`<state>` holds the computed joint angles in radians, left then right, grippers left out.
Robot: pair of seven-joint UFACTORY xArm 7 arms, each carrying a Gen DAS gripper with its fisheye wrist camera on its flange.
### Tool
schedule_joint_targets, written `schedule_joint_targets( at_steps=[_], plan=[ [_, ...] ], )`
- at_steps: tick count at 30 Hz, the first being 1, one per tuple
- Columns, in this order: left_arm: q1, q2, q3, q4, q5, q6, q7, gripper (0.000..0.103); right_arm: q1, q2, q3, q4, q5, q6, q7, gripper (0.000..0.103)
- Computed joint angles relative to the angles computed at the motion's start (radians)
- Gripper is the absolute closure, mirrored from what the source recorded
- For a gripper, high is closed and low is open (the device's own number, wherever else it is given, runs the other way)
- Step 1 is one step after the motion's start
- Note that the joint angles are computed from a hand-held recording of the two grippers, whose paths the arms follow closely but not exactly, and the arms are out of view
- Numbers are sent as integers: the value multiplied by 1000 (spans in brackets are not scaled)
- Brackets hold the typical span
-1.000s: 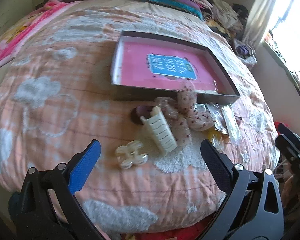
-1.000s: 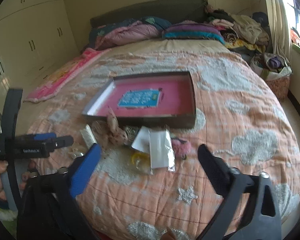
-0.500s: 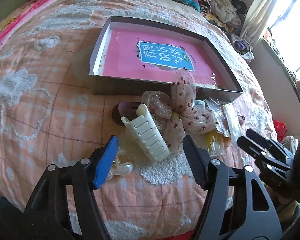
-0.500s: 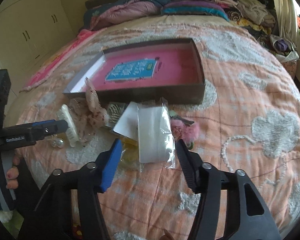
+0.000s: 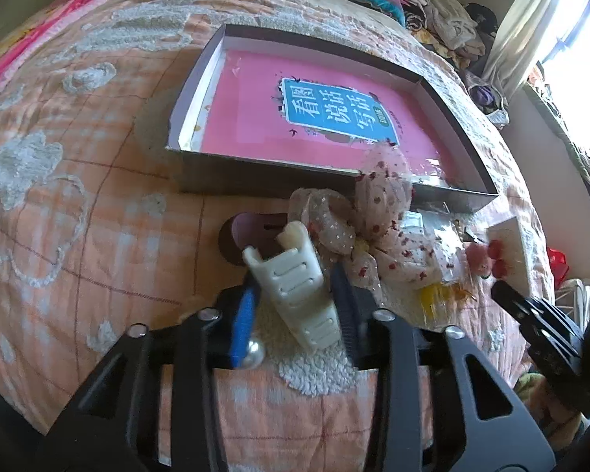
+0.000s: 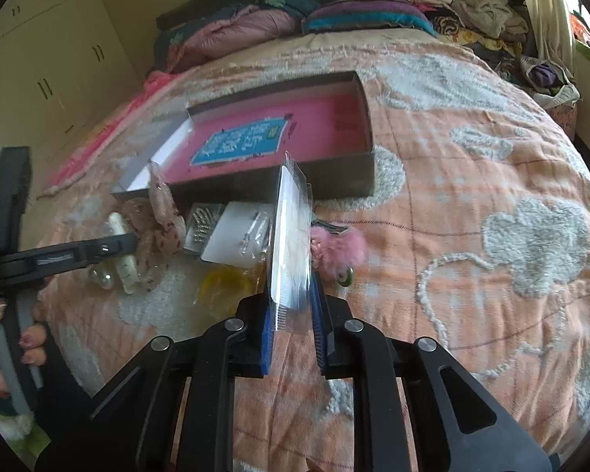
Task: Organize jewelry
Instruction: 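Grasp the white claw clip with the left tool while the right tool grasps the clear plastic packet, then carry the claw clip with the left tool while the right tool carries the packet into the pink box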
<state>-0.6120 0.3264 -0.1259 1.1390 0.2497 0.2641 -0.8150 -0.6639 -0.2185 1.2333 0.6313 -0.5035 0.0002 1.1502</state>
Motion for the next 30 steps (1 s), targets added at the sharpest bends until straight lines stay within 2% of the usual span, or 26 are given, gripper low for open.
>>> schedule_joint_targets(
  at_steps=[7, 13, 18, 23, 30],
  plan=[
    [2, -21, -3, -21, 3, -20, 21, 80, 259, -43, -246, -37, 12, 0, -5, 87],
    [15, -99, -7, -89, 10, -62, 24, 80, 414, -84, -388, -56, 3, 16, 8, 87],
    [36, -157, -6, -119, 35, -75, 6, 80, 504, -108, -466, -49, -8, 42, 4, 87],
    [58, -196, 1, -120, 106, -63, -46, 80, 556, -92, -518, -8, -38, 59, -4, 87],
    [106, -197, -9, -61, 142, -36, -43, 80, 571, -27, -558, 111, -155, 86, 10, 87]
  ],
)
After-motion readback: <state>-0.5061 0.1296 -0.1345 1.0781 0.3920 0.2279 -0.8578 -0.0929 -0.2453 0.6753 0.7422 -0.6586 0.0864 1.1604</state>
